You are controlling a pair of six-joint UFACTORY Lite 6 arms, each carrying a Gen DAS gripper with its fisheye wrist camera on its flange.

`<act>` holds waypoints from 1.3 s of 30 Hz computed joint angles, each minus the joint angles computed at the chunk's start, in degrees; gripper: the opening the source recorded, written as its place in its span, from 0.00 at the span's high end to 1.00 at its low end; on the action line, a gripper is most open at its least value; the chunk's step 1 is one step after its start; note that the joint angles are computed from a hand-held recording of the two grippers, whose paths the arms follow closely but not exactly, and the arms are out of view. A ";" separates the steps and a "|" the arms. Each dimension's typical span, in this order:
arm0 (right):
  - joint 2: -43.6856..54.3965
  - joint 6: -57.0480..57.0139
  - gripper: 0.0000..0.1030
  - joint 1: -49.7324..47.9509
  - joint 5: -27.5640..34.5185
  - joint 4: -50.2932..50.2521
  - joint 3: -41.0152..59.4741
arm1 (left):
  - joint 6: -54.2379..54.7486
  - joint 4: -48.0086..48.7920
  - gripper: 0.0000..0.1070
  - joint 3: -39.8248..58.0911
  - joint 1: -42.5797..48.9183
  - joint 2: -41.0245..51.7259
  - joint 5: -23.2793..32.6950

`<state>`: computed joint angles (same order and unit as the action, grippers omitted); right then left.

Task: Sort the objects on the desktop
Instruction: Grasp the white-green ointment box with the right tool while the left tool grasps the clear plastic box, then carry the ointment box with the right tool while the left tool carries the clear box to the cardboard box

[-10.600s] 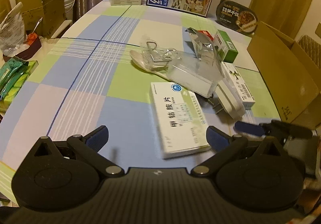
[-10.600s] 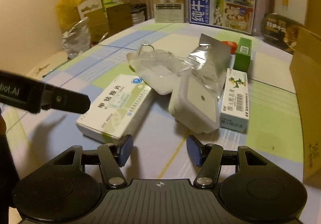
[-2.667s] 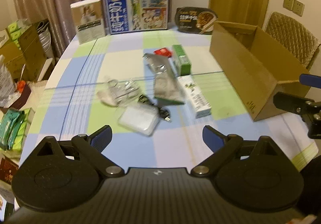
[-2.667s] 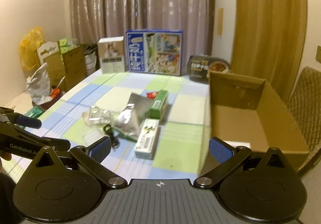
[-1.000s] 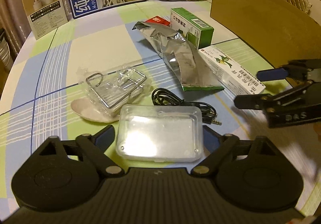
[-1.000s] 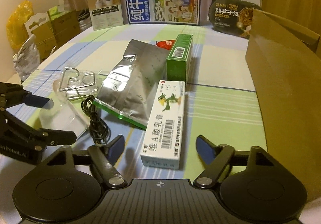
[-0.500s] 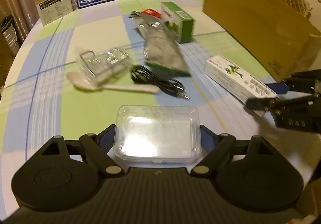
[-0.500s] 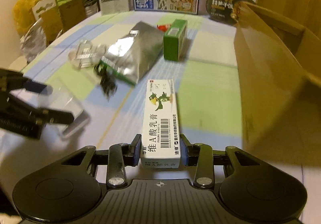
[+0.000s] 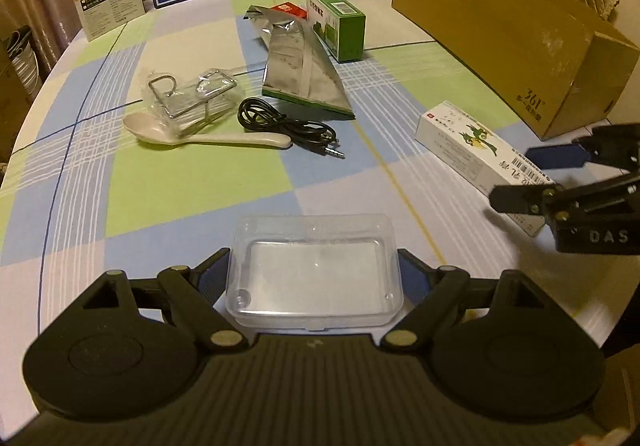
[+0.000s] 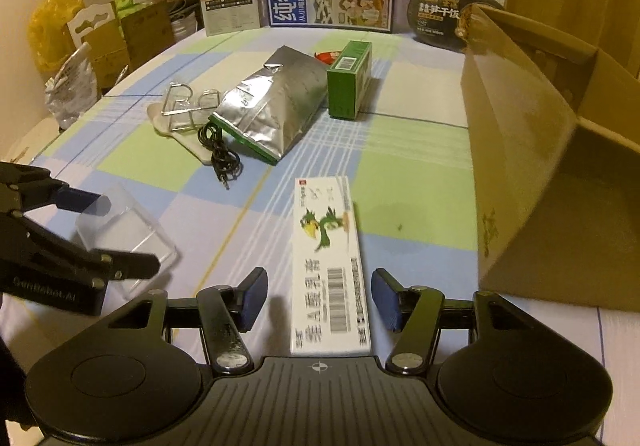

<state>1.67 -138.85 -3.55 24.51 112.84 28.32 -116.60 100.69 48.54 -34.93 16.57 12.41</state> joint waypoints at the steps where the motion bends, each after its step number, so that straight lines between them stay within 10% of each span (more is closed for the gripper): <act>1: 1.23 -1.01 0.46 0.61 -0.23 1.42 0.83 | 0.07 0.08 0.23 0.25 0.13 0.36 -0.20; 15: 3.34 -2.15 0.66 1.85 -0.99 3.64 3.25 | 0.74 -3.37 0.23 -0.55 -0.89 -0.64 0.81; 29: -24.51 33.24 0.66 -16.67 9.89 -35.89 -3.67 | 21.55 -28.10 0.23 3.26 -10.58 -8.21 7.78; 39: -21.23 34.88 0.66 -34.57 22.07 -41.40 8.62 | 36.22 -38.91 0.23 24.03 -17.08 0.44 12.26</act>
<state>-19.56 -103.97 -38.11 46.59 71.44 36.94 -80.37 61.78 72.58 -52.01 17.01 24.67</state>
